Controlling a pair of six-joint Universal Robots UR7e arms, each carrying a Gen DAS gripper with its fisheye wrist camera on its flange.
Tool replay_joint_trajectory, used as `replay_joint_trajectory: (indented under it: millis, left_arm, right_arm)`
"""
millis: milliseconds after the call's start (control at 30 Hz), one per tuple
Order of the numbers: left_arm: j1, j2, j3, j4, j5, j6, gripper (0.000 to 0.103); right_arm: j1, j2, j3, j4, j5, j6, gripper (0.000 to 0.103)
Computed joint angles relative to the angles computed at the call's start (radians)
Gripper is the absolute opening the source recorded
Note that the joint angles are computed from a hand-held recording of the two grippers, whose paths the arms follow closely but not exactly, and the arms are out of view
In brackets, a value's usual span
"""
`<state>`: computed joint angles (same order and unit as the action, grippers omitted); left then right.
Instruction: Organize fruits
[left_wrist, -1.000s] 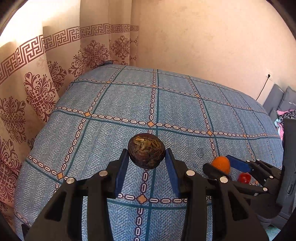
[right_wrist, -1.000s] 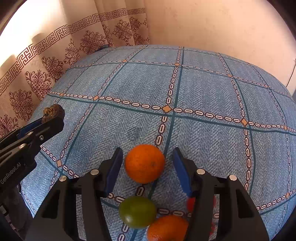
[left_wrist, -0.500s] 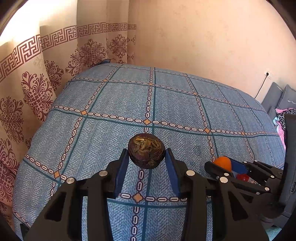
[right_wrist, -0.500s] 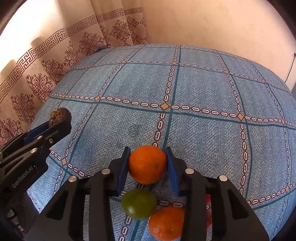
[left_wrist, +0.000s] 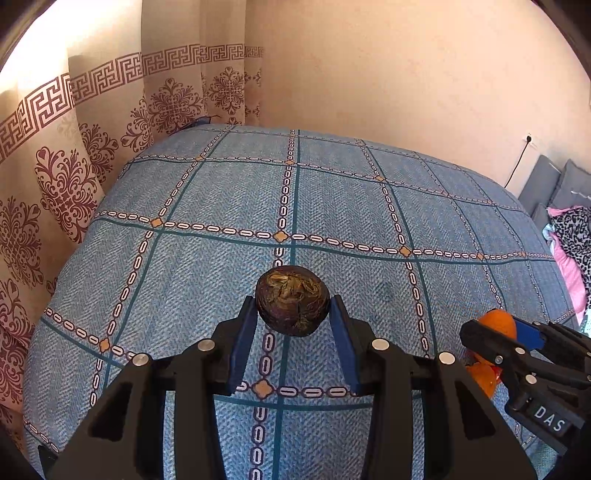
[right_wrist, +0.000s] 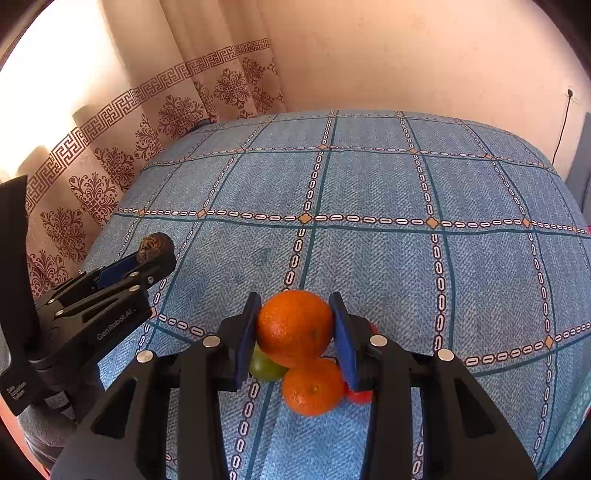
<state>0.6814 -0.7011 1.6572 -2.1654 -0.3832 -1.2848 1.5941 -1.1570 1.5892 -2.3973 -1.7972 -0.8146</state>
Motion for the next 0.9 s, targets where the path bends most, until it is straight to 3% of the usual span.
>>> replay_joint_trajectory:
  millis: [400,567,700,900]
  left_arm:
    - [0.001,0.041,-0.032,-0.035,-0.030,0.069,0.041]
    - [-0.002,0.062,-0.061,0.015,-0.027,0.057,0.041]
    - [-0.019,0.076,-0.084,0.079,-0.023,0.026,0.041]
    - [-0.062,0.093,-0.092,0.029,-0.037,0.064,0.041]
  right_arm:
    - [-0.036,-0.091,0.022,0.023,0.053,-0.005,0.039]
    - [-0.057,-0.124,0.024,0.046,0.066,-0.009,0.039]
    - [-0.077,-0.147,0.008,0.081,0.084,-0.007,0.039]
    - [-0.112,-0.174,-0.025,0.131,0.124,0.006,0.039]
